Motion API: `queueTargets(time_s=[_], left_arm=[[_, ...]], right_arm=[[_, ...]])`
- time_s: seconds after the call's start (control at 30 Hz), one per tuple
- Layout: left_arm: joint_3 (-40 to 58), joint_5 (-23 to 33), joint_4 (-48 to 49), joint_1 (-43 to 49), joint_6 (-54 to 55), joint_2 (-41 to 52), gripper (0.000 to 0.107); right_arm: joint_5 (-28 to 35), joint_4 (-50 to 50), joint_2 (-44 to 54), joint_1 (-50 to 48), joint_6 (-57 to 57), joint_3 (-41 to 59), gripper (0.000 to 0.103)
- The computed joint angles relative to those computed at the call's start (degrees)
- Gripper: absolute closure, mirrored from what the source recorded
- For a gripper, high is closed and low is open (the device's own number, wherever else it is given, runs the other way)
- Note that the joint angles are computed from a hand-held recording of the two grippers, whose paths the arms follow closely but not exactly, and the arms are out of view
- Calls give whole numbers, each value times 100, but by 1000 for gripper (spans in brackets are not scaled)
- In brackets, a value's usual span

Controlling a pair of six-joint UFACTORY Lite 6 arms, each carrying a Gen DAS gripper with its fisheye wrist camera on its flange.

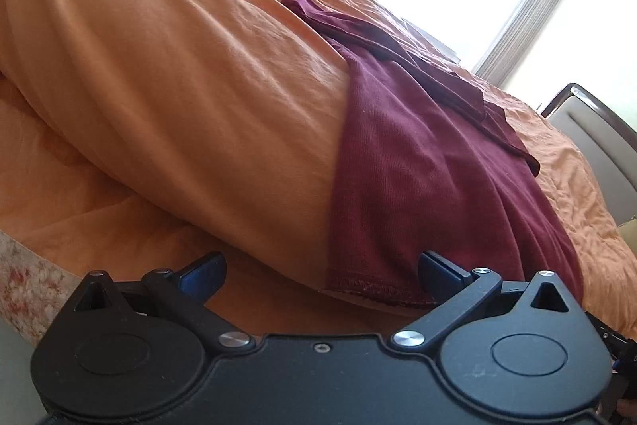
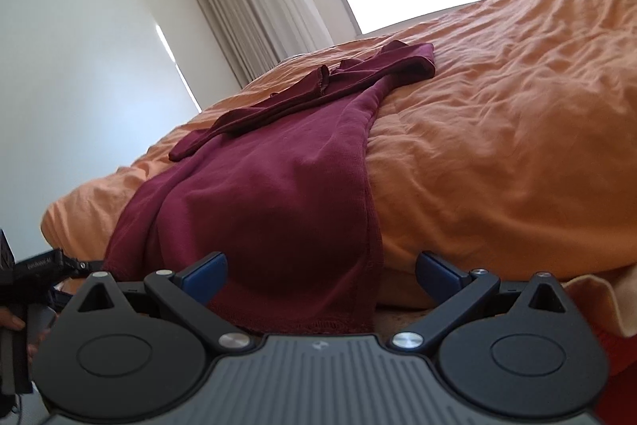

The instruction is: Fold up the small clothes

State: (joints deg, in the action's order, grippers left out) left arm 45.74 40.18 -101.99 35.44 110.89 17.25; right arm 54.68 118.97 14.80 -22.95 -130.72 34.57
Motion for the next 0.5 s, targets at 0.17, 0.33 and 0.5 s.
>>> queueTargets(time_s=[0.17,0.33,0.5], left_arm=[[224,-109,332,-189,-576,60,5],[212,-142,325,-330,-686,-7,5],[324,-35,784,-255,-1209,-77,5]], right_arm=[[-150,222,-78,80,366,-54,21],[-339,133,-165,95,466,-74,83],[26,-51,-307,-192,432,-221,92]])
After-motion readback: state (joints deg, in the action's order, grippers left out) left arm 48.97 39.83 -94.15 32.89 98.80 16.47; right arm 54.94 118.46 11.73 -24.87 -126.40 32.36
